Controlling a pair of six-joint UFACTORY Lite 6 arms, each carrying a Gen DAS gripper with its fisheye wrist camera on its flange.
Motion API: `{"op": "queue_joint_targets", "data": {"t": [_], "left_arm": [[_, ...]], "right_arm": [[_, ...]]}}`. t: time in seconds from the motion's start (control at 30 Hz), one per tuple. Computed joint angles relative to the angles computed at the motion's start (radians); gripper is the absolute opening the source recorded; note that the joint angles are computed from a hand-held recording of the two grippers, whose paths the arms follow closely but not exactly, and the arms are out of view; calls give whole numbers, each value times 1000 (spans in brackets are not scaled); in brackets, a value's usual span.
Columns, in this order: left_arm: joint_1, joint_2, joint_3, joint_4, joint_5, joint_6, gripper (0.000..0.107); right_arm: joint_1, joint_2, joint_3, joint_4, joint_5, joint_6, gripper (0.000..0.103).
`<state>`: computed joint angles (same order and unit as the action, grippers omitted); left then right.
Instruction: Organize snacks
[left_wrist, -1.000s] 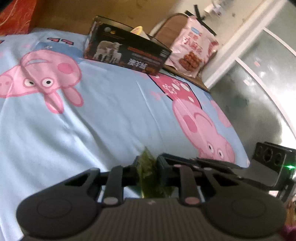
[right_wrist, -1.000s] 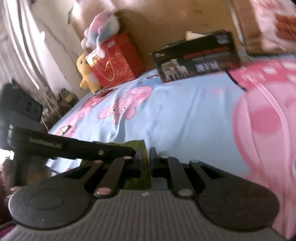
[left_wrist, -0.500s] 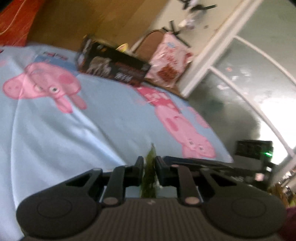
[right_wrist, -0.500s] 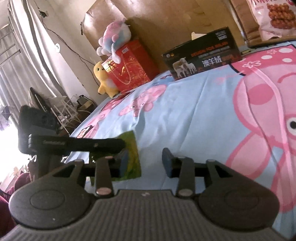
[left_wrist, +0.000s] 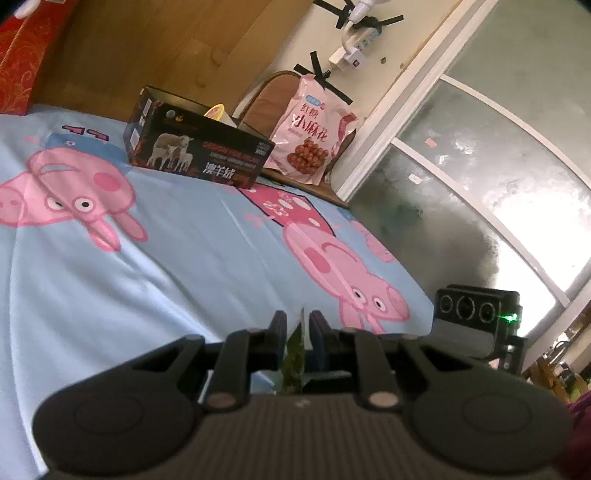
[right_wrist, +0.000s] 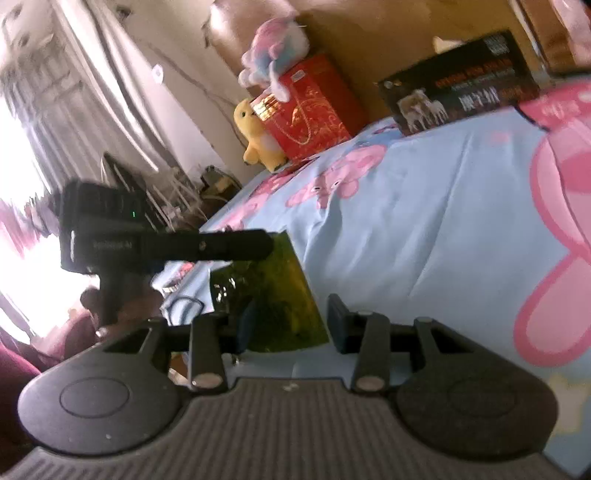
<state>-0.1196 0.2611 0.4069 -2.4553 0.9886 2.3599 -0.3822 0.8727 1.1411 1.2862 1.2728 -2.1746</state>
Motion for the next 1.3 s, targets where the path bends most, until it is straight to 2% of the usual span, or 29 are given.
{"op": "queue_joint_targets", "data": {"t": [0.07, 0.1, 0.13, 0.27, 0.3, 0.33, 0.4, 0.47, 0.57, 0.6, 0.83, 0.93, 0.97, 1.1, 1.3], "left_arm": [[-7, 0, -3, -22, -9, 3, 16], [-7, 1, -4, -31, -13, 2, 16], [0, 6, -2, -23, -15, -8, 16], [4, 18, 6, -34, -34, -33, 18], [5, 22, 9, -34, -35, -40, 20], [4, 27, 15, -28, -36, -53, 22], [-5, 36, 31, -29, -49, -70, 35], [-15, 45, 40, -35, -52, -71, 39], [-19, 50, 40, -29, -67, -84, 52], [-17, 48, 31, -30, -64, -85, 52], [8, 51, -66, -41, 25, -110, 50], [-17, 71, -79, -93, 60, -90, 42], [-22, 77, -71, -99, 55, -91, 37], [-23, 86, -30, -85, 22, -108, 29], [-20, 47, 74, -38, -82, -140, 28]], "right_arm": [[-1, 1, 0, 8, -9, -11, 39], [-2, -6, -10, 25, -28, -31, 28], [-4, -15, -24, 40, -49, -55, 21], [-26, -23, -55, 67, -60, -93, 10], [-35, -29, -66, 73, -61, -102, 3], [-46, -32, -75, 75, -56, -104, 3], [-63, -56, -115, 99, -70, -141, 2], [-80, -73, -146, 122, -86, -165, 2], [-92, -86, -174, 165, -105, -172, 2], [-96, -81, -168, 164, -106, -156, 2], [-105, -53, -154, 158, -101, -126, 3], [-107, -47, -148, 153, -97, -116, 3], [-109, -48, -149, 152, -97, -119, 3], [-122, -47, -150, 153, -85, -132, 3], [-95, -77, -147, 213, -60, -153, 3]]}}
